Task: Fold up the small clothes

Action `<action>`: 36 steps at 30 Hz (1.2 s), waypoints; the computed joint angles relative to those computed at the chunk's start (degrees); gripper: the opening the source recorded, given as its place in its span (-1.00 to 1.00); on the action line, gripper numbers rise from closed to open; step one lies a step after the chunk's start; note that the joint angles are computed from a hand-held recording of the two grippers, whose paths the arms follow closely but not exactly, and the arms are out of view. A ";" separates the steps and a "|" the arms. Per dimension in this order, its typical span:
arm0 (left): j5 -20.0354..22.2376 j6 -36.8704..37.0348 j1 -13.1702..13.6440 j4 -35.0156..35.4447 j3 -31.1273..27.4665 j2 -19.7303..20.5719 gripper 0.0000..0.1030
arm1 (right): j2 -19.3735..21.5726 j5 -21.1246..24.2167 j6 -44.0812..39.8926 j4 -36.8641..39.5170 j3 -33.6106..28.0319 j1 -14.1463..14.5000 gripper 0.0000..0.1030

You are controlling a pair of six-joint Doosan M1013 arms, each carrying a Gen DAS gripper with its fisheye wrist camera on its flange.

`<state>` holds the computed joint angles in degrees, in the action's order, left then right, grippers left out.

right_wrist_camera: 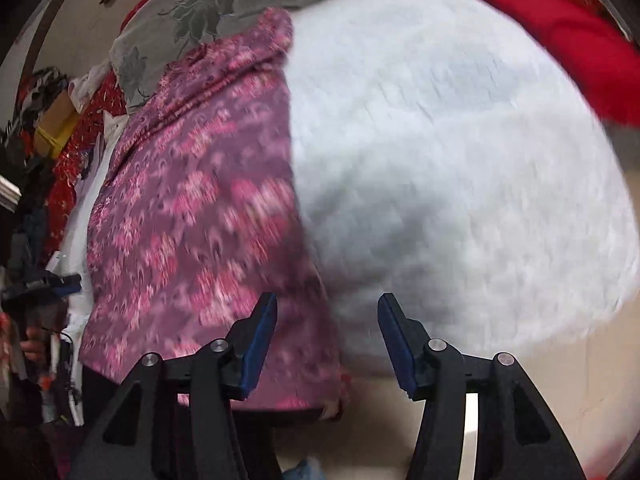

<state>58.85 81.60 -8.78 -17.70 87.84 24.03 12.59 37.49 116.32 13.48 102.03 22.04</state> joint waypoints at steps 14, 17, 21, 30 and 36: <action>5.50 8.06 3.07 -17.15 6.69 -1.57 0.15 | 3.19 -3.11 -33.14 46.49 7.35 -3.00 0.20; 4.18 9.02 1.75 -14.21 6.81 -2.77 0.09 | 3.53 -0.68 -43.64 56.57 8.15 -3.44 -0.04; 3.07 9.70 -0.08 -7.95 6.61 -4.18 -0.69 | 2.77 1.67 -47.15 54.70 7.07 -3.00 -0.79; -0.43 14.45 1.66 -19.64 6.32 -5.41 -0.92 | -0.29 -0.29 -54.26 56.98 4.71 -1.56 -0.88; -2.08 16.26 2.85 -26.84 4.42 -4.51 -0.92 | -1.05 -2.20 -62.42 65.23 3.13 -2.05 -0.88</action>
<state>56.77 97.86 -5.93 -44.54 92.25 19.51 11.54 35.29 53.90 78.71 105.16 19.99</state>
